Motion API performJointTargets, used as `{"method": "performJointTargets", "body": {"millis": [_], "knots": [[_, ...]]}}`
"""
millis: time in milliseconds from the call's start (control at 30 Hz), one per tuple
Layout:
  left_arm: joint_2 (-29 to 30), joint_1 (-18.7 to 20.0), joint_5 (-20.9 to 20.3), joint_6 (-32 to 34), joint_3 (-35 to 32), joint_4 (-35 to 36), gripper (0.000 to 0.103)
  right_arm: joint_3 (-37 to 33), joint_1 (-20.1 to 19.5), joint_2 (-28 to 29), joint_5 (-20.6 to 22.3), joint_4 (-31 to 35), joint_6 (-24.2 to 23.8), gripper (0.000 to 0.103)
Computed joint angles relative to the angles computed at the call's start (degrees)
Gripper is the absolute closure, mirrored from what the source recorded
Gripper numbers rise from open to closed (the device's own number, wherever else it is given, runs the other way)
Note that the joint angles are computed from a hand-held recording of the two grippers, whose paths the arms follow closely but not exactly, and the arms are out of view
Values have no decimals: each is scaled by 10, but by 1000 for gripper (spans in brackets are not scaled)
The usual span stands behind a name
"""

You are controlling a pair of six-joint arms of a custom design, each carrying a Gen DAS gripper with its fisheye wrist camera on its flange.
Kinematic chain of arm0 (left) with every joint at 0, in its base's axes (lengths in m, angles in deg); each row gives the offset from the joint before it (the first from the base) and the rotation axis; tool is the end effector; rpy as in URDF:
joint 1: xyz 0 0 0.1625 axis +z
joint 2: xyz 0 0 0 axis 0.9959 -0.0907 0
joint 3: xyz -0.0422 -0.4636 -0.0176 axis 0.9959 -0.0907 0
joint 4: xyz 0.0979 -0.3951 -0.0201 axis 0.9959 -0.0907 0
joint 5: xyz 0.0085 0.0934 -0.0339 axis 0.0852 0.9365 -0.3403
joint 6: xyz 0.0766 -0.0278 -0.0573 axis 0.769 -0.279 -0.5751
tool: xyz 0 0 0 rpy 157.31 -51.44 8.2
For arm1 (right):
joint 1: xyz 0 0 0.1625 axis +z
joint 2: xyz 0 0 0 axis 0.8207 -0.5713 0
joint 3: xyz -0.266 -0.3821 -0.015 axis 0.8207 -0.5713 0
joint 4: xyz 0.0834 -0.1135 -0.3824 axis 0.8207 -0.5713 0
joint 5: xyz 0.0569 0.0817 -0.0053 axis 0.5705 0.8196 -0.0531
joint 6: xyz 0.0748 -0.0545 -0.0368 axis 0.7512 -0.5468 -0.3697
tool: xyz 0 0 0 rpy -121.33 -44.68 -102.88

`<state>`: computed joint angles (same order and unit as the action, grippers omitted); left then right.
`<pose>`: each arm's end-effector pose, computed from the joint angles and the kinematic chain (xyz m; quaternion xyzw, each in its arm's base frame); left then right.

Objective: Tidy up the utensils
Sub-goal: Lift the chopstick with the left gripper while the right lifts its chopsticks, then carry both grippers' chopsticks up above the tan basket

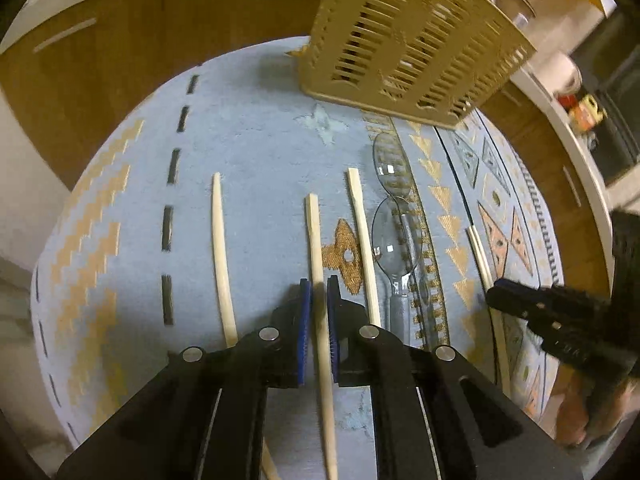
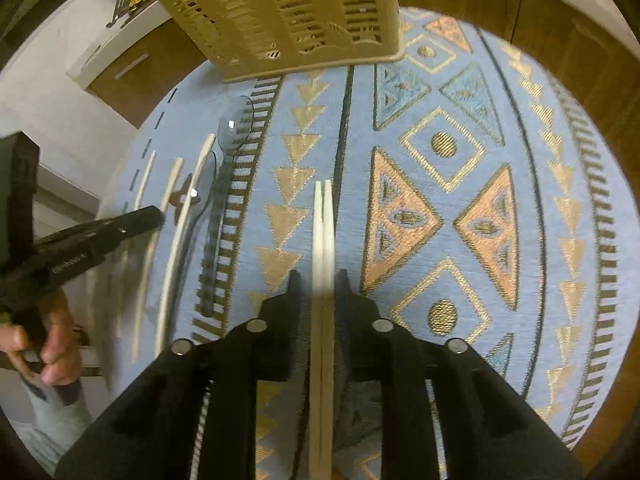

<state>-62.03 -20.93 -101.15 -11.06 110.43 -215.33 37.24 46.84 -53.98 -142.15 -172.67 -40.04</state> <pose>-0.0974 -0.6025 0.1878 0.1767 0.9554 -0.1148 0.2067 0.1965 -0.5261 0.1148 0.0380 -0.9589 0.1401 0.2436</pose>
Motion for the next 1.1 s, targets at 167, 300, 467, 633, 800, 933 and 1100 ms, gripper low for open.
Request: {"method": "performJointTargets", "body": {"millis": [167, 300, 467, 633, 800, 933, 1100], "knots": [[18, 0, 11, 27, -45, 73, 96, -35, 1, 2, -13, 68, 25, 82], [33, -7, 22, 54, -78, 134, 87, -67, 10, 18, -37, 111, 39, 82], [42, -30, 83, 87, -57, 113, 95, -92, 42, 61, -130, 119, 22, 91], [36, -39, 114, 113, -5, 10, 99, -81, 50, 71, -132, 77, -9, 93], [3, -30, 62, 123, 27, -63, 100, -33, 58, 43, -95, -22, -63, 93], [-34, -36, 26, 141, 63, -152, 100, 24, 74, 17, -69, -139, -118, 93], [-67, -51, -12, 158, 103, -241, 100, 73, 83, -12, -23, -242, -148, 93]]}}
